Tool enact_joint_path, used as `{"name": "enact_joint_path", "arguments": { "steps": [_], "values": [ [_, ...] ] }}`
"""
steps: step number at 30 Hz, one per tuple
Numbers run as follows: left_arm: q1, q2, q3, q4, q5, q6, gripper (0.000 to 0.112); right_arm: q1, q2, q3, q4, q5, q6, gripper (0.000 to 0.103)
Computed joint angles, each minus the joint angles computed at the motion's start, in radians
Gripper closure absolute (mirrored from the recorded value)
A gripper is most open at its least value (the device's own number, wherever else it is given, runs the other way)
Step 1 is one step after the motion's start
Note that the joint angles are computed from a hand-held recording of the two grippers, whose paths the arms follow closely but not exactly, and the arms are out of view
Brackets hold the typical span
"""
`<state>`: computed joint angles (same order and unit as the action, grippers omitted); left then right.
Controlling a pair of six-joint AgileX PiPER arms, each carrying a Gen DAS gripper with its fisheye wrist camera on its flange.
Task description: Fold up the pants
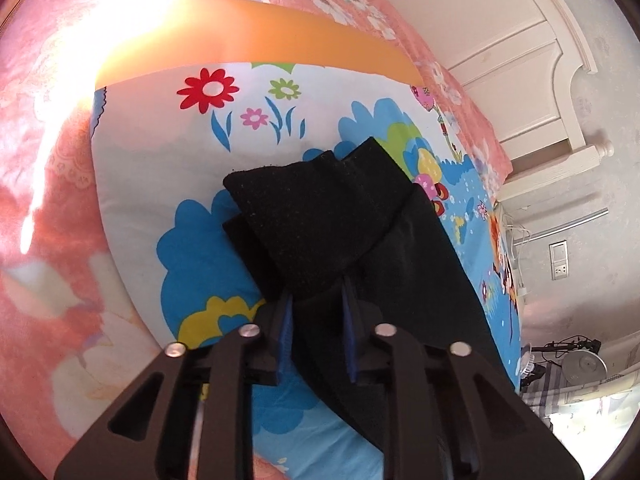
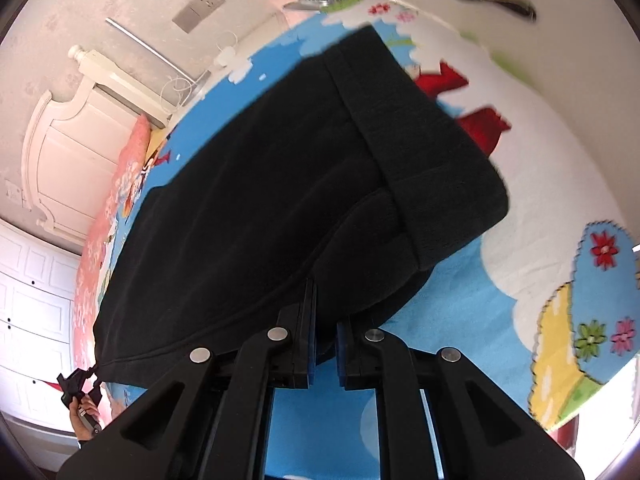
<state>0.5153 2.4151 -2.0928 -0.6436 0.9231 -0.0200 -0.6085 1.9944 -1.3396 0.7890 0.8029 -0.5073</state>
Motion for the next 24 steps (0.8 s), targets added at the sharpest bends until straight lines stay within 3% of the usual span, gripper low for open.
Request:
{"name": "enact_joint_path", "arguments": {
  "steps": [2, 6, 10, 11, 12, 14, 15, 17, 18, 20, 22, 24],
  "values": [
    [0.001, -0.054, 0.092, -0.052, -0.060, 0.049, 0.058, 0.002, -0.017, 0.029, -0.002, -0.018, -0.027, 0.092],
    [-0.046, -0.231, 0.312, 0.040, -0.229, 0.053, 0.056, 0.000, -0.019, 0.045, -0.014, -0.032, -0.011, 0.092],
    [-0.161, -0.421, 0.565, -0.118, -0.446, 0.346, 0.054, 0.013, -0.038, 0.024, -0.121, -0.014, 0.064, 0.088],
    [-0.212, -0.447, 0.599, -0.122, -0.493, 0.398, 0.047, 0.017, -0.053, 0.026, -0.166, -0.011, 0.085, 0.082],
    [-0.261, -0.459, 0.617, -0.086, -0.530, 0.409, 0.044, 0.021, -0.064, 0.027, -0.201, -0.006, 0.097, 0.057],
    [-0.379, -0.462, 0.647, 0.090, -0.654, 0.335, 0.041, 0.034, -0.108, 0.038, -0.308, -0.008, 0.113, 0.024],
    [-0.423, -0.444, 0.641, 0.190, -0.687, 0.275, 0.040, 0.026, -0.149, 0.065, -0.325, -0.023, 0.070, 0.022],
    [-0.496, -0.395, 0.593, 0.390, -0.693, 0.121, 0.034, 0.037, -0.223, 0.101, -0.389, -0.069, 0.006, 0.020],
    [-0.528, -0.371, 0.555, 0.490, -0.675, 0.043, 0.034, 0.042, -0.245, 0.111, -0.407, -0.098, -0.004, 0.014],
    [-0.594, -0.315, 0.435, 0.650, -0.574, -0.102, 0.035, 0.050, -0.294, 0.135, -0.356, -0.207, -0.083, 0.006],
    [-0.669, -0.245, 0.273, 0.650, -0.471, -0.115, 0.038, 0.099, -0.282, 0.098, -0.347, -0.330, -0.079, 0.006],
    [-0.722, -0.166, 0.099, 0.598, -0.384, -0.049, 0.045, 0.134, -0.226, 0.020, -0.245, -0.374, -0.173, 0.006]
  ]
}}
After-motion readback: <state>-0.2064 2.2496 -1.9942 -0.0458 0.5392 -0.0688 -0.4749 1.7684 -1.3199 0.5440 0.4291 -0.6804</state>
